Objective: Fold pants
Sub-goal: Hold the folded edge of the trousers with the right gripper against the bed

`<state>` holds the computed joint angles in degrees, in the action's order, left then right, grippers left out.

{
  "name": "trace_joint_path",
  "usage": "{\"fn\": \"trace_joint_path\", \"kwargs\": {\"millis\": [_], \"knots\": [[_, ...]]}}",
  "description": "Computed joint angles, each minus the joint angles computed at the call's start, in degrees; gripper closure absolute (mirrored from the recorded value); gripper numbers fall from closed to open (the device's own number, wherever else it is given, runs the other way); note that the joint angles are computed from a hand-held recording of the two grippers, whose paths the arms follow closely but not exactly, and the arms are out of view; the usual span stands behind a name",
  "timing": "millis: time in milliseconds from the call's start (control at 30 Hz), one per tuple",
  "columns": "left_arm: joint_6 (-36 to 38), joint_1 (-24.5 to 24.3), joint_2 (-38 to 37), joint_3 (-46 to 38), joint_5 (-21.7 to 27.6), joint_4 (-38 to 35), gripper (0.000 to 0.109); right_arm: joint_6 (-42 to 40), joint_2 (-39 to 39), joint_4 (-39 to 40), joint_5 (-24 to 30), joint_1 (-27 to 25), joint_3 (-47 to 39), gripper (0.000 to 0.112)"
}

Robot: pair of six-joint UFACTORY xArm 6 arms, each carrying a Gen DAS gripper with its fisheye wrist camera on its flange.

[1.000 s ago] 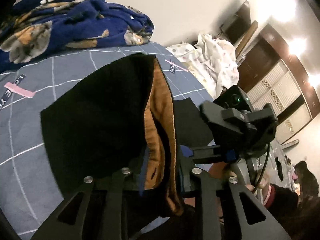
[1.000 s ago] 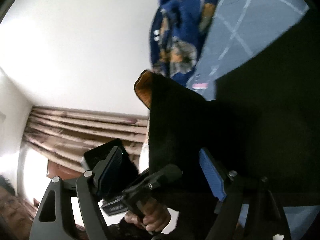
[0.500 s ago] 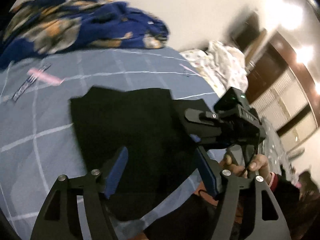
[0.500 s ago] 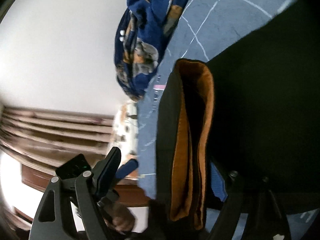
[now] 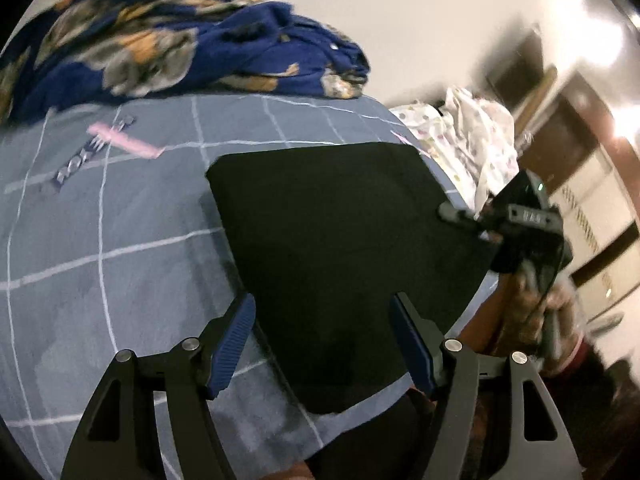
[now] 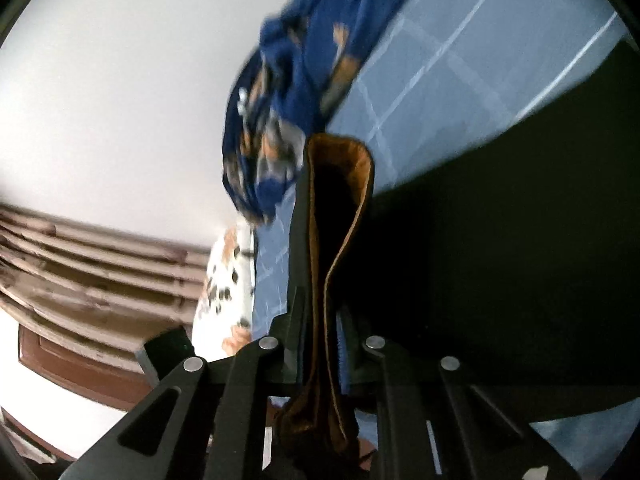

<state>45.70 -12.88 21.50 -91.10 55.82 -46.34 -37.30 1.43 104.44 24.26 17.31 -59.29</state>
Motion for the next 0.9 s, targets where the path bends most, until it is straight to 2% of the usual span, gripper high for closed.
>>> {"fn": "trace_joint_path", "kwargs": {"millis": [200,300,500,733,800,900], "knots": [[0.4,-2.6,1.4,-1.1,-0.9,0.6,0.038,3.6,-9.9,-3.9,-3.8,-6.5,11.2,0.100],[-0.4,-3.3,2.7,-2.2,-0.2,0.2,0.038,3.4,-13.7,-2.1,-3.9,-10.0,16.2,0.100],[-1.3,-5.0,4.4,-3.3,-1.6,2.7,0.038,0.0,-16.1,0.9,-3.9,-12.5,19.3,0.100],[-4.1,-5.2,6.7,-5.2,0.1,3.7,0.038,-2.5,-18.8,3.8,-4.2,-14.4,21.9,0.104],[-4.4,-5.3,6.7,-4.9,0.1,4.1,0.038,0.1,-18.8,0.0,-3.6,-14.3,21.8,0.101],[-5.1,-5.3,6.9,-5.2,0.5,4.5,0.038,5.2,-18.1,-7.5,-5.8,-13.1,21.1,0.097]]}}
